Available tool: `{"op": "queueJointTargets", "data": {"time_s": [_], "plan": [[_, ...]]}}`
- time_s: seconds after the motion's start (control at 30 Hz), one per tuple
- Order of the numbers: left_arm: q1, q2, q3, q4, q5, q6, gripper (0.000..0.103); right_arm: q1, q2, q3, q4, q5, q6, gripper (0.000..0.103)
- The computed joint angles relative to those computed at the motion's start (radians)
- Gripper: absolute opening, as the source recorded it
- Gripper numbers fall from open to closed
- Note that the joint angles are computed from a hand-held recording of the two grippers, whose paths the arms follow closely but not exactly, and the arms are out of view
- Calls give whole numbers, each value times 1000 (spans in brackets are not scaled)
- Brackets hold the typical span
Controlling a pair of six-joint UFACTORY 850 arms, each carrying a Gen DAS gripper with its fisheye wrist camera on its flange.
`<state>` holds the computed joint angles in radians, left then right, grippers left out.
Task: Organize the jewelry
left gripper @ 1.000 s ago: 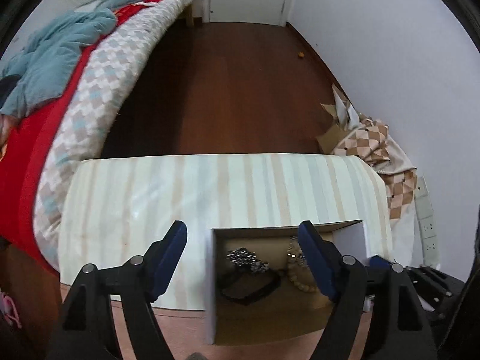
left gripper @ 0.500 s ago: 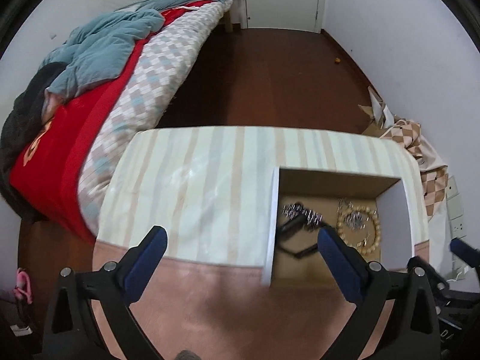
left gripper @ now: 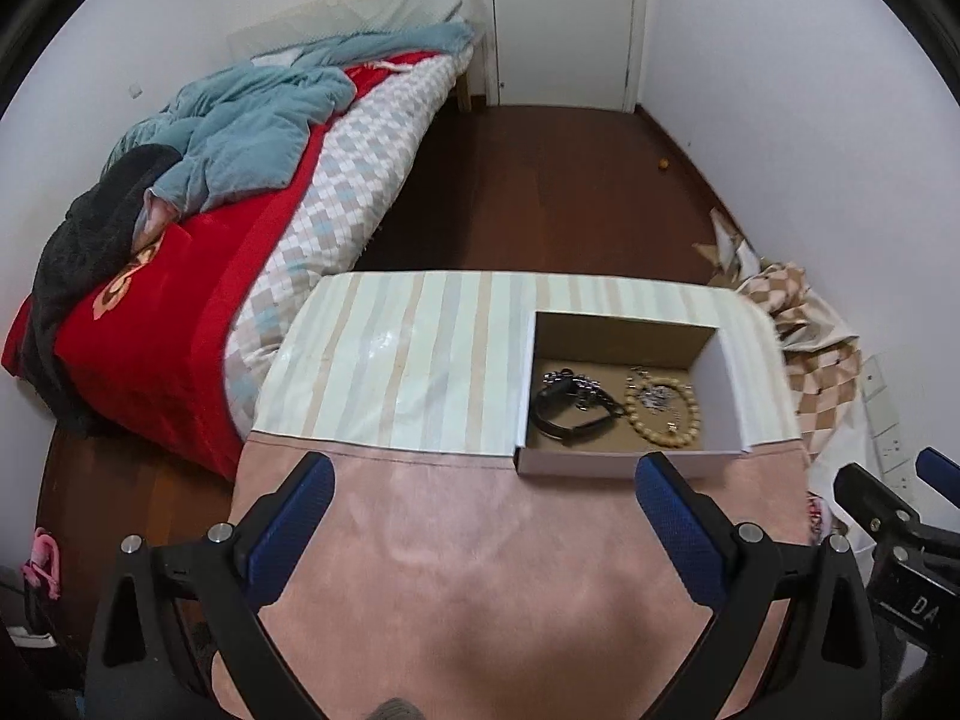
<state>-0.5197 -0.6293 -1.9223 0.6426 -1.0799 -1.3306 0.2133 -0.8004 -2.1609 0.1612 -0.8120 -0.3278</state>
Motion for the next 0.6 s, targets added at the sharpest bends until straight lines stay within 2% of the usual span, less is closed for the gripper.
{"op": "queueJointTargets", "data": {"time_s": [0.17,0.47,0.6], "plan": [[-51,50,12,58,-43,-36,102,-17,144,154,46,76,-49,100],[-113,120,25,124,-95,-92,102,-42,327,314,136,147,-138,103],[-133,139,28,141,-118,-109,102,-53,378,350,171,153,-164,103]]}}
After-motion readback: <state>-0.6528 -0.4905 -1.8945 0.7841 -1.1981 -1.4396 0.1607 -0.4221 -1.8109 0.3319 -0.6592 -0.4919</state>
